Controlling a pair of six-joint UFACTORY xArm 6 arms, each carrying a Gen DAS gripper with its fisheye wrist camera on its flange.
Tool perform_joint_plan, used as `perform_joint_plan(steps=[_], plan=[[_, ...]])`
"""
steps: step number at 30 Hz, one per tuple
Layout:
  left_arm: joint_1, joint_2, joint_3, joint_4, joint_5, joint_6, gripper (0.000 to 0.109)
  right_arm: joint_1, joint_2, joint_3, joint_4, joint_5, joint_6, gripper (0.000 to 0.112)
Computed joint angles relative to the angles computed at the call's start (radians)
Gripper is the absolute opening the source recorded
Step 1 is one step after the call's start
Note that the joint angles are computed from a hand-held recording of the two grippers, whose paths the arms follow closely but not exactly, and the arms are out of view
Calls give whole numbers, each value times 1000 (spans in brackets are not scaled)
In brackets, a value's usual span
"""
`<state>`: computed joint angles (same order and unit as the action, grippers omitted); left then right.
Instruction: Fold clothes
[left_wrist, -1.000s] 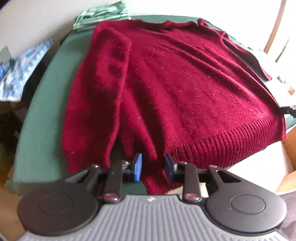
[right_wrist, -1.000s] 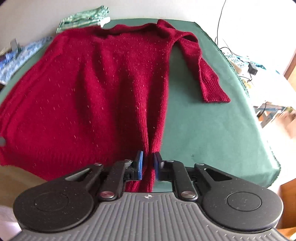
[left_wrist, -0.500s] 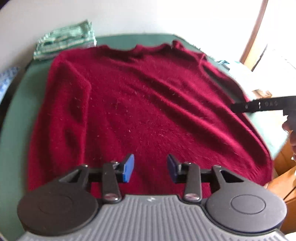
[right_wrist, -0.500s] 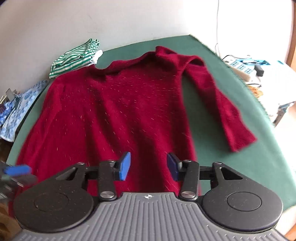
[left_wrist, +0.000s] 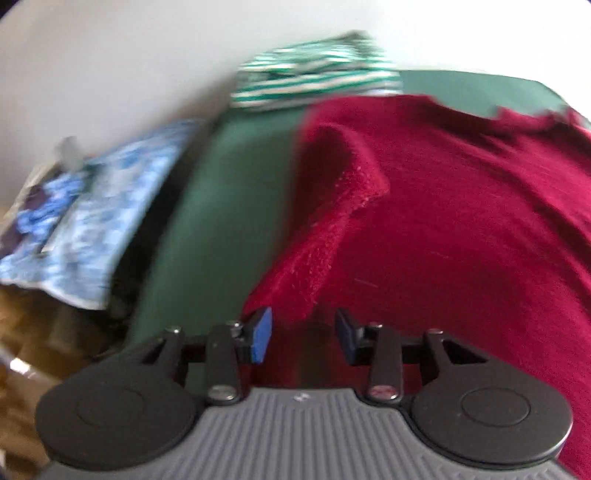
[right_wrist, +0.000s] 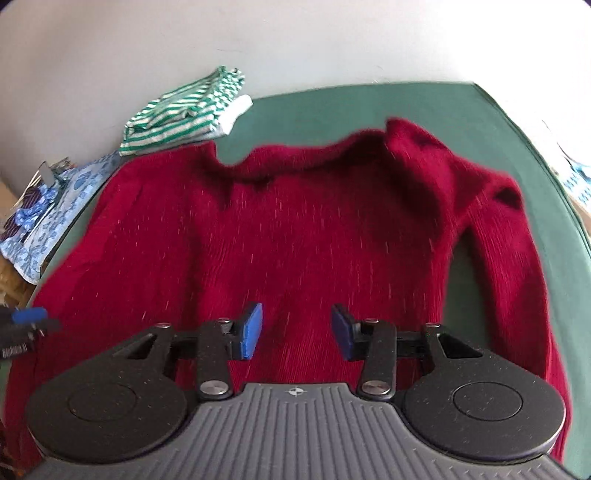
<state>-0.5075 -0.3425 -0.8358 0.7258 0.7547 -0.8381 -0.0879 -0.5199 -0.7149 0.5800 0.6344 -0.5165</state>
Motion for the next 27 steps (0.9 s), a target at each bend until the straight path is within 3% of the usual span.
perform_joint_plan(steps=[3,5,7,10,11,13,15,17,21,23,25,27], plan=[[-12,87,-123,151,256,-76,45,-4,126,-105,46,-2,-100,42],[-3,123,-184,166,322,-68,43,-5,209,-177,77,0,-152,42],[1,113,-218,113,233,-59,46,-4,294,-257,96,19,-190,42],[-24,188,-302,98,76,34,64,13,408,-365,62,41,-203,42],[-31,218,-335,88,23,71,65,19,440,-397,45,45,-209,41],[-30,326,-427,18,-80,208,64,29,501,-457,5,39,-211,41],[-16,441,-528,-141,-155,398,52,36,560,-520,-32,32,-204,40],[-10,578,-668,-264,-142,566,33,29,620,-590,-38,37,-176,39],[10,792,-920,-450,-59,728,15,35,704,-658,-120,-105,-67,39],[21,882,-1029,-456,-36,749,15,26,750,-680,-207,-174,34,41],[33,934,-1083,-359,-42,686,23,11,767,-676,-232,-232,112,54],[48,962,-1113,-290,-55,626,28,-2,722,-617,-215,-291,171,45]])
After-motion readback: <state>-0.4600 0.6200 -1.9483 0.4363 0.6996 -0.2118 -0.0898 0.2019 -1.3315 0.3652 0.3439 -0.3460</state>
